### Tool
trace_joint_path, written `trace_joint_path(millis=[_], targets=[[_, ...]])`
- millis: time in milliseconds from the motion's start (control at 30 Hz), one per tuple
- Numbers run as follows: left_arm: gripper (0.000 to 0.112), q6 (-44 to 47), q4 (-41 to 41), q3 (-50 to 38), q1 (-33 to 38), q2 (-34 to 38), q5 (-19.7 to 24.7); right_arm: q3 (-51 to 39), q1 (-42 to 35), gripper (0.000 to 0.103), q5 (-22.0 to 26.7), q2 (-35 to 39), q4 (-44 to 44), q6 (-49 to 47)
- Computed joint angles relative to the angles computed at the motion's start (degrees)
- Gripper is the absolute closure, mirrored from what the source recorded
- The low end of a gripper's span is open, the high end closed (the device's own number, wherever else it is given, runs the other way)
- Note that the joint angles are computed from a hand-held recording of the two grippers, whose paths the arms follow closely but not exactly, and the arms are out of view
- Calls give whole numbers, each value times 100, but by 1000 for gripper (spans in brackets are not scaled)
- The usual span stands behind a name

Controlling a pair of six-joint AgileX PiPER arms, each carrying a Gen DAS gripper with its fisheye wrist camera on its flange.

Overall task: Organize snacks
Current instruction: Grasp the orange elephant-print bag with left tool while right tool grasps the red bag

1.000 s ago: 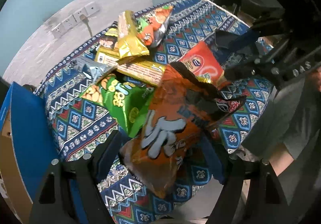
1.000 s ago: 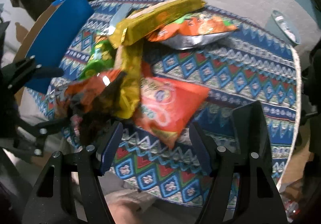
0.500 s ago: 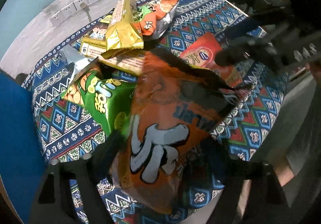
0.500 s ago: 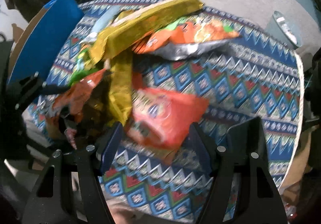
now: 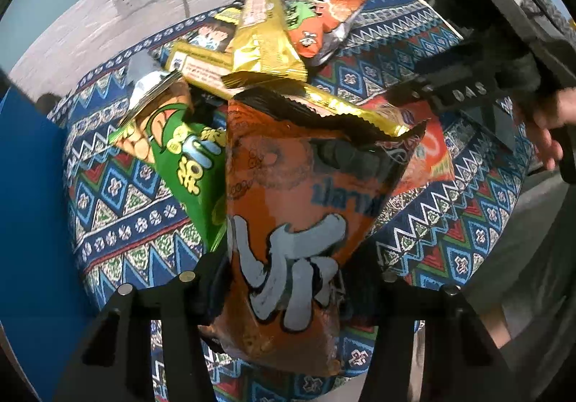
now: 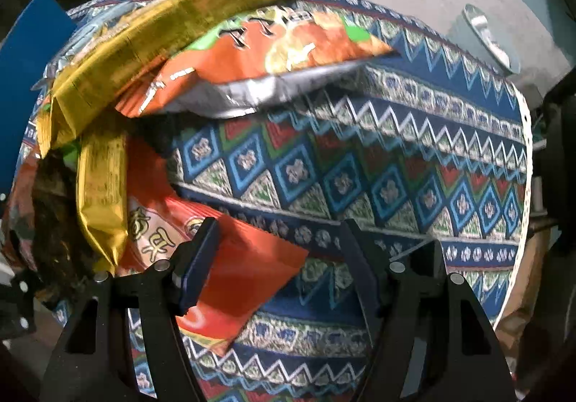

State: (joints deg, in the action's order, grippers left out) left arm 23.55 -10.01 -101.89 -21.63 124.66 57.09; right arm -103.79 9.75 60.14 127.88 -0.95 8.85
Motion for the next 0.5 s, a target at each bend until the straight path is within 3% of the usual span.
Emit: trace_joint_path(millis=[233,367,433,500], targets=[[56,-80,-37,-14,95,4,101,965,34,33,36,-643,320,-323],[58,-198,-101,-31,114,-11,211,1639,26,33,-355,-1297,652,-531],[66,-223,-125,22,125,-50,206,1781,-28,22,-548,-1479,1059,-849],[67,-202,-172,49,150,-91,247,1707,57,20,-562,-1412,1278,-1103]])
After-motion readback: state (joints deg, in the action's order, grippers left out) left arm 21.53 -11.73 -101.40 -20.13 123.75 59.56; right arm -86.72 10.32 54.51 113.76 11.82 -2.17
